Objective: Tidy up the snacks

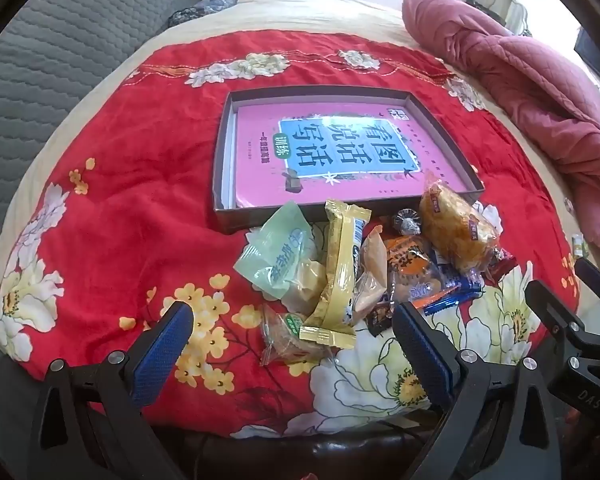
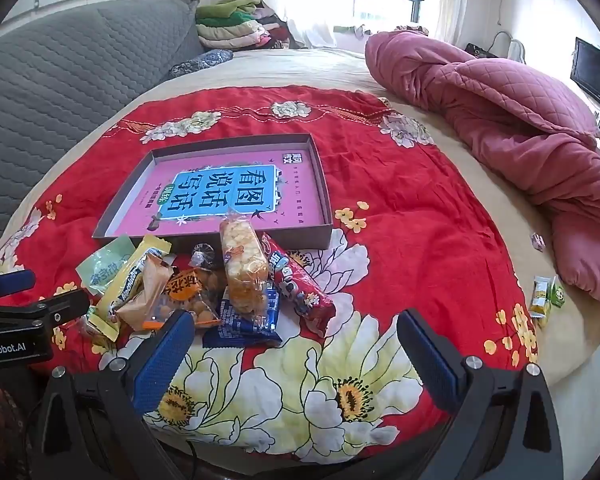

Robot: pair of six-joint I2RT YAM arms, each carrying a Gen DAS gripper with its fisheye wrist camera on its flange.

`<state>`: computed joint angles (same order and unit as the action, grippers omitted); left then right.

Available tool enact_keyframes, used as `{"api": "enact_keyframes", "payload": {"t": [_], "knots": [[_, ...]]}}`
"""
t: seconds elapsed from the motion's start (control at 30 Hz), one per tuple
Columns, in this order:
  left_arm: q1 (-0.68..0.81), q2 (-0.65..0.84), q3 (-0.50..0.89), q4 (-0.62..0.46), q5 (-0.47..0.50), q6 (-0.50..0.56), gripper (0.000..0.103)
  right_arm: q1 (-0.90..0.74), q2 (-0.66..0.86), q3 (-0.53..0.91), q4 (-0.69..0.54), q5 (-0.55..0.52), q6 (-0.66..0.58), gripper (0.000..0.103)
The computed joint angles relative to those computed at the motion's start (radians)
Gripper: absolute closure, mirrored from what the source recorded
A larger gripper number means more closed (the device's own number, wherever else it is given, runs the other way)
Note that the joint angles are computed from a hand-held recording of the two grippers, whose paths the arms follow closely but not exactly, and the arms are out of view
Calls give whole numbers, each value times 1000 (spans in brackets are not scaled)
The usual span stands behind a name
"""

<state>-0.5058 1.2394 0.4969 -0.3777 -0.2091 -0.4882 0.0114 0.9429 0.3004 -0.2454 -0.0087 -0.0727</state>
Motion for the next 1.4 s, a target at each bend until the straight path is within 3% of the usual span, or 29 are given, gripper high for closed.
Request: {"api": "enact_keyframes", "payload": {"t": [0.9,1.4], "knots": [[-17,-25,-1,-23,-15,-14,3,31,-71,0,-40,15,-1,1],[52,-25,6,-44,56,14,3,50,-98,-1,-43,1,-13,1]]}}
